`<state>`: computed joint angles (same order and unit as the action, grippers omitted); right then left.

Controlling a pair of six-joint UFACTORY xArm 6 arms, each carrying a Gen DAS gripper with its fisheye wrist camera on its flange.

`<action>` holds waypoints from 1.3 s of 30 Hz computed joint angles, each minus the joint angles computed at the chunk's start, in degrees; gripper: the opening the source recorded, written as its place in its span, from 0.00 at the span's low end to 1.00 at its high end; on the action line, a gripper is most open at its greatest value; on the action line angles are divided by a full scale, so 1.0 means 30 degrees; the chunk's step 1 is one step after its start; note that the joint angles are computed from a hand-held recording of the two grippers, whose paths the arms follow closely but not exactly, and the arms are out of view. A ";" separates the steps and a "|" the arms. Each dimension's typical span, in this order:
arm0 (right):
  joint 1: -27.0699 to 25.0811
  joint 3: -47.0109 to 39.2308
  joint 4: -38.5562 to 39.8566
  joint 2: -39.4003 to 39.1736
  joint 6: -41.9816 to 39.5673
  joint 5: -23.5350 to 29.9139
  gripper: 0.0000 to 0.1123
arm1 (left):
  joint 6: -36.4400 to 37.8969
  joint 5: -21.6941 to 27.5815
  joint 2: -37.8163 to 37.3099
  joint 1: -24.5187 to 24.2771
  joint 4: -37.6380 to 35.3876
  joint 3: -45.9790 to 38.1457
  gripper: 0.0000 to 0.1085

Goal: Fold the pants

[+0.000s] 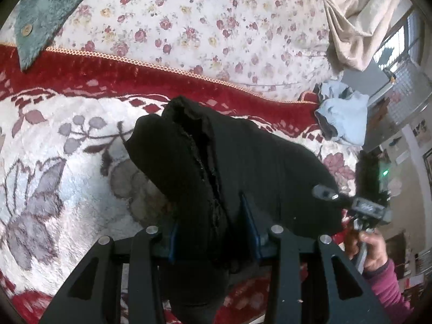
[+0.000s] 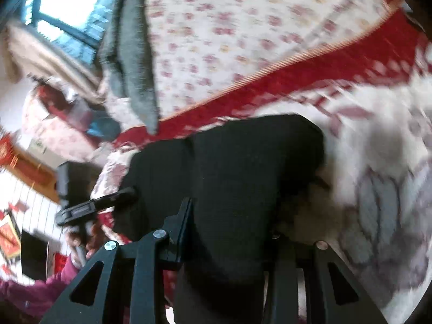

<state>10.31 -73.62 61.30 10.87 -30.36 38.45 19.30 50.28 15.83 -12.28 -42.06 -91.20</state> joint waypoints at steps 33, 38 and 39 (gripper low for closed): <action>0.3368 0.4463 -3.0286 -0.3382 2.8033 -0.7912 0.83 | -1.4221 -1.0824 -0.4771 -0.3146 1.7366 0.7709 0.81; 0.3488 0.4479 -3.0752 -0.3226 2.8755 -0.8032 0.84 | -1.5439 -1.0529 -0.4808 -0.3381 1.9312 0.7740 0.81; 0.3505 0.4438 -3.0654 -0.3172 2.8692 -0.7988 0.84 | -1.5476 -1.0389 -0.4760 -0.3442 1.9434 0.7663 0.81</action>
